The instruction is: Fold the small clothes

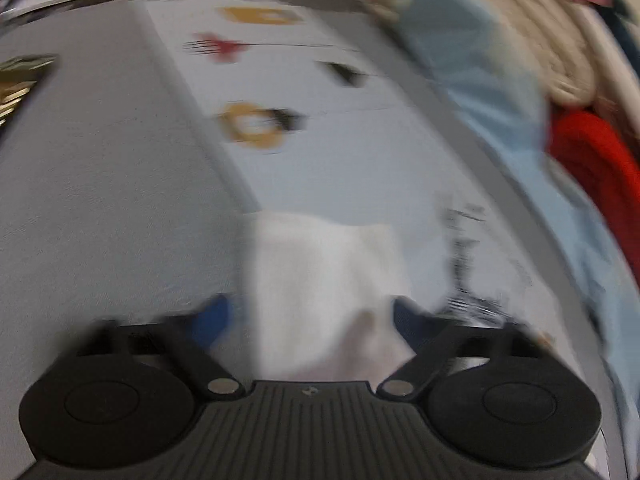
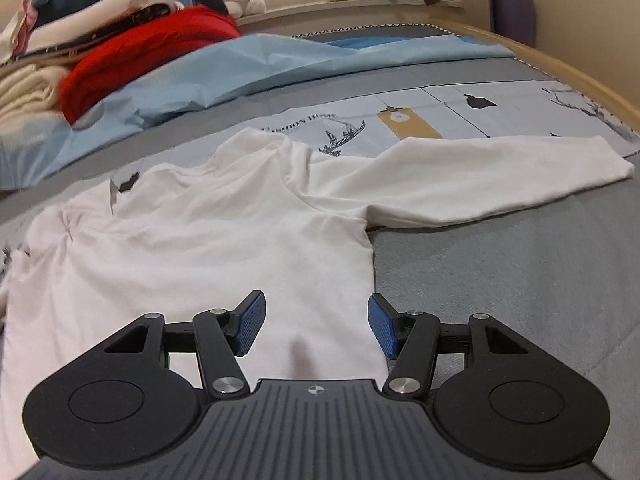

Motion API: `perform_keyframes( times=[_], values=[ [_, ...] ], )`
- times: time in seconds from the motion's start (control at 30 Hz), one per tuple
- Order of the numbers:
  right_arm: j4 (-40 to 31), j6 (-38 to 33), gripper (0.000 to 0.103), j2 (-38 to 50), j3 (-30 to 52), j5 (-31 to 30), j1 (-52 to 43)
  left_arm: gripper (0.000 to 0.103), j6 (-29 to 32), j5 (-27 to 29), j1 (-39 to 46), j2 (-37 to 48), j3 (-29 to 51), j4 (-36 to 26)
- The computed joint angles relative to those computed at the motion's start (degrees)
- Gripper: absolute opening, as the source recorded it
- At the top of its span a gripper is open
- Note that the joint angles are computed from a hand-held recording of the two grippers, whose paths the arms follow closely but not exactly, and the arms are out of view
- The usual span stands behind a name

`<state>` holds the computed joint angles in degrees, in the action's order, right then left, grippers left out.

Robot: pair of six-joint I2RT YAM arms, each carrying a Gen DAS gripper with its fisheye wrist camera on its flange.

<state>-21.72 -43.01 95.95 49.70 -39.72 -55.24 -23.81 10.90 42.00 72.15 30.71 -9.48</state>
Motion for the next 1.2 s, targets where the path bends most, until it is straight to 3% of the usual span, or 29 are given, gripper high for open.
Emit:
perform_keyframes(
  times=[0.03,0.07,0.13,0.2,0.3,0.43,0.47,0.5,0.57,0.73,0.87,1.0,1.1,1.2],
  values=[
    [0.9,0.2,0.059,0.1,-0.6,0.8,0.8,0.009,1.9,3.4,0.5,0.9,1.3,-0.9],
    [1.9,0.4,0.059,0.2,-1.1,1.4,1.6,0.003,1.6,3.0,-0.2,-0.8,1.8,-1.4],
    [2.9,-0.5,0.058,-0.2,-2.3,2.1,2.6,0.003,3.5,-0.1,-1.4,-7.1,1.8,-0.4],
    [3.1,-1.3,0.058,-0.5,-2.9,2.3,2.9,0.003,4.6,0.6,1.1,-12.8,4.4,-1.5],
    [2.4,-2.5,0.058,-0.8,-3.2,1.7,2.9,0.003,2.8,6.0,10.4,-18.9,8.1,-0.3],
    [2.7,-3.1,0.058,-1.0,-3.6,2.1,3.1,0.006,-2.5,18.1,24.9,-20.7,9.1,6.0],
    [2.5,-3.0,0.058,-0.8,-3.4,2.2,3.1,0.011,-2.8,18.7,27.5,-20.5,8.1,7.3],
    [2.2,-2.9,0.058,-0.7,-3.3,2.4,3.2,0.036,-2.2,17.0,28.7,-19.8,8.0,6.1],
    [1.3,-3.2,0.058,-0.4,-2.8,2.3,3.2,0.076,-1.1,14.5,31.1,-15.8,7.9,1.6],
    [1.3,-4.4,0.058,-1.0,-3.8,2.6,3.7,0.079,-0.3,24.7,42.0,-4.8,1.9,-0.6],
    [1.4,-5.5,0.058,-1.4,-4.4,2.8,4.0,0.079,6.6,28.7,47.6,0.9,-0.7,-1.2],
    [1.7,-5.5,0.058,-1.5,-4.9,3.4,4.8,0.079,13.2,33.4,47.8,1.6,-0.5,-4.5],
    [1.7,-5.8,0.058,-1.7,-5.2,3.5,5.4,0.082,22.9,36.6,45.5,-2.3,-0.6,-9.2],
    [1.7,-6.7,0.058,-2.2,-5.9,3.6,5.7,0.092,28.6,31.2,37.0,-9.9,-2.8,-10.4]
  ],
)
